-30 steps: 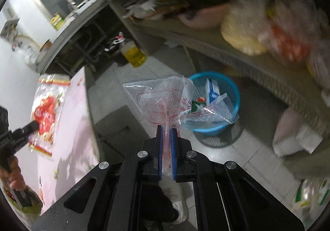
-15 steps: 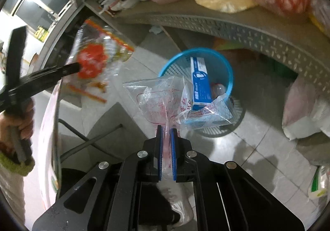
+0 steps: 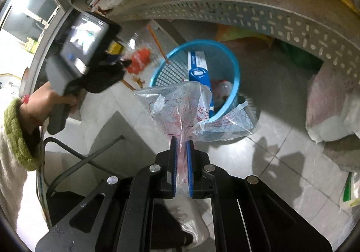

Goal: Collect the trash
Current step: 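Carry the snack bag and clear bag over the blue wastebasket, then open the left tool, then the right tool, dropping both bags into the wastebasket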

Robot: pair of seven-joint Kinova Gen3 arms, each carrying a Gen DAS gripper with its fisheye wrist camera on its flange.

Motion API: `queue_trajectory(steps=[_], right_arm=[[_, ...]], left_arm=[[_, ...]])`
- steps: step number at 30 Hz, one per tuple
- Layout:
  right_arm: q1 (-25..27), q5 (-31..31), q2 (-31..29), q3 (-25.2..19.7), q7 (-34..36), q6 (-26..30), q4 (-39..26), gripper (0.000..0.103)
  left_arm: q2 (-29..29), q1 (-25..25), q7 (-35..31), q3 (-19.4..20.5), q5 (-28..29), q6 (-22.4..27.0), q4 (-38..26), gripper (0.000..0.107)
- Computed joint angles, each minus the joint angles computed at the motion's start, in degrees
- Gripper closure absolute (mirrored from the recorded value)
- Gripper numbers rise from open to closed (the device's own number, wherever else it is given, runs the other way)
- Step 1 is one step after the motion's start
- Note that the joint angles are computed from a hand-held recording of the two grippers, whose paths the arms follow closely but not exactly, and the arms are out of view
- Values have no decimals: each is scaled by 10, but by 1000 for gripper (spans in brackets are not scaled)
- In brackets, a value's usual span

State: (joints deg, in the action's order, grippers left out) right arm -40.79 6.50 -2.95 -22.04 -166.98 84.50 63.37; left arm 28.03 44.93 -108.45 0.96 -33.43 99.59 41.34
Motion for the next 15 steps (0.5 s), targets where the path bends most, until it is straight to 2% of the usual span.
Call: queue_trajectory(steps=[6, 8, 10, 15], right_arm=[[2, -5, 1, 2, -3, -3, 6, 96], [1, -2, 8, 2, 0, 8, -4, 96], [-3, 6, 14, 4, 2, 19, -13, 96], [-19, 36, 29, 9, 7, 40, -33, 95]], left_arm=[[38, -48, 0, 6, 68, 28, -30, 86], [60, -63, 0, 5, 92, 60, -76, 81], [82, -79, 13, 4, 121, 97, -129, 55], [113, -118, 66, 5, 206, 150, -243, 42]])
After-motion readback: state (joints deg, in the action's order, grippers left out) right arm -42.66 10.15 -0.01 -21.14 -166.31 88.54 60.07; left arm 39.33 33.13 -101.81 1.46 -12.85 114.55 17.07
